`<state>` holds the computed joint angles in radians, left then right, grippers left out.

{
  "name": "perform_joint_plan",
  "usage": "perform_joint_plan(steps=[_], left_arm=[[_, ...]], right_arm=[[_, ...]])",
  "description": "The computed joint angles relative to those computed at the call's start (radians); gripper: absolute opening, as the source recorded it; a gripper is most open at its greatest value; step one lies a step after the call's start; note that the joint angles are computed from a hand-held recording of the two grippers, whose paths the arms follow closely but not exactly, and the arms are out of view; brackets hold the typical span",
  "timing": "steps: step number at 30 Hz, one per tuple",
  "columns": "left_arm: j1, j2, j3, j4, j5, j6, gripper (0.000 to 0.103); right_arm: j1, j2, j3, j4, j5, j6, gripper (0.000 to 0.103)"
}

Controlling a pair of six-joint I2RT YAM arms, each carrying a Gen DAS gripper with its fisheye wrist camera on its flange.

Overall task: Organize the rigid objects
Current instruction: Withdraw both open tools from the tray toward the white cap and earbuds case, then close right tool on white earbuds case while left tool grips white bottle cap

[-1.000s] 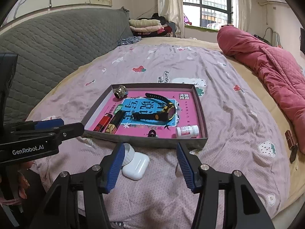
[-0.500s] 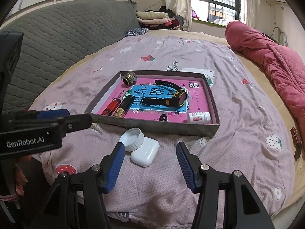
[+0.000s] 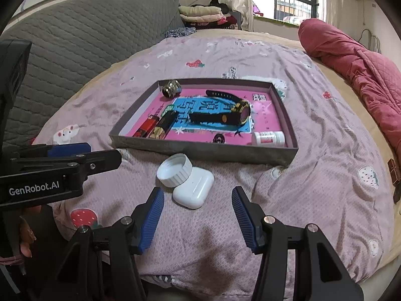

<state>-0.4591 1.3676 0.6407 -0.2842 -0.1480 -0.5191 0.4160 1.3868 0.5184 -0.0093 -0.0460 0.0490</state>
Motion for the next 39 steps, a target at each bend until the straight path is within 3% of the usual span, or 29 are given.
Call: perform_joint_plan(steps=[39], left_arm=[[0.035,0.400,0.160,0.186,0.188,0.010,0.064]], right_arm=[[0.002,0.350,0.046,0.227,-0.016,0.053,0.056]])
